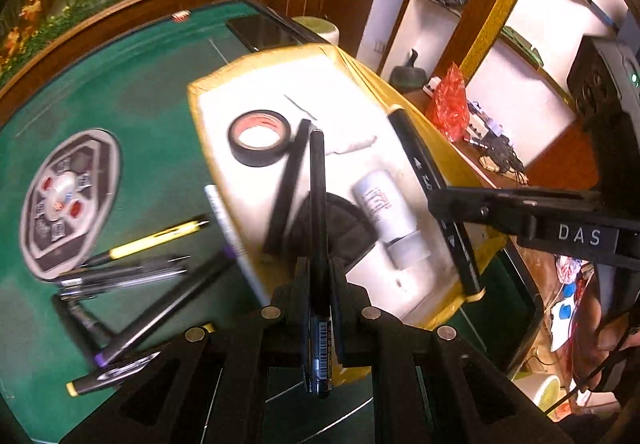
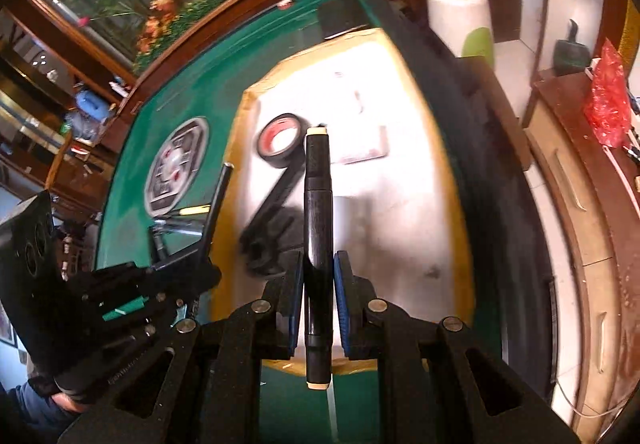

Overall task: Organize rigid objects
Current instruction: 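Lower both held markers into the tray and open both tools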

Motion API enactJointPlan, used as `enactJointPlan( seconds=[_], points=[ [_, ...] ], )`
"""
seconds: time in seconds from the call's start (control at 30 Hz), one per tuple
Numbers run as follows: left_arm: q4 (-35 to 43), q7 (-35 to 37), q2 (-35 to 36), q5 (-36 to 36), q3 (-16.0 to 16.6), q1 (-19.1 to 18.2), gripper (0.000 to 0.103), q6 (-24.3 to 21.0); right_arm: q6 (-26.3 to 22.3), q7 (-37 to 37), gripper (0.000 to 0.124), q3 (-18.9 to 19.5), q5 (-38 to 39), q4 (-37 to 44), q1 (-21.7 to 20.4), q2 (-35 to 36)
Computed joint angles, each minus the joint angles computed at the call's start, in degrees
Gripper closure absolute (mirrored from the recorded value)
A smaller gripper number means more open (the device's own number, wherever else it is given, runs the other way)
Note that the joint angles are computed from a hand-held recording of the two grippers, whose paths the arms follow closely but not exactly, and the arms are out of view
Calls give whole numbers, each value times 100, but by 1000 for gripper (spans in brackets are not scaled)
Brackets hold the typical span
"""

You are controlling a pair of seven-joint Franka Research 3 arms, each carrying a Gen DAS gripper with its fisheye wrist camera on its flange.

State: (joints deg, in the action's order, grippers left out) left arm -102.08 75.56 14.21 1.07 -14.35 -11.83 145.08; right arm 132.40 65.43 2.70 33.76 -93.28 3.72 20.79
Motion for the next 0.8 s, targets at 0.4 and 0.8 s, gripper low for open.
enactJointPlan(
  seconds=[0.4,0.8],
  points=[
    [744,-387,667,333,21,-159,95,-204,-237,385,109,-103,-748,830,28,689],
    [405,-205,388,-37,-84,8,64,56,234,326,109,-15,-605,411,41,326]
  ],
)
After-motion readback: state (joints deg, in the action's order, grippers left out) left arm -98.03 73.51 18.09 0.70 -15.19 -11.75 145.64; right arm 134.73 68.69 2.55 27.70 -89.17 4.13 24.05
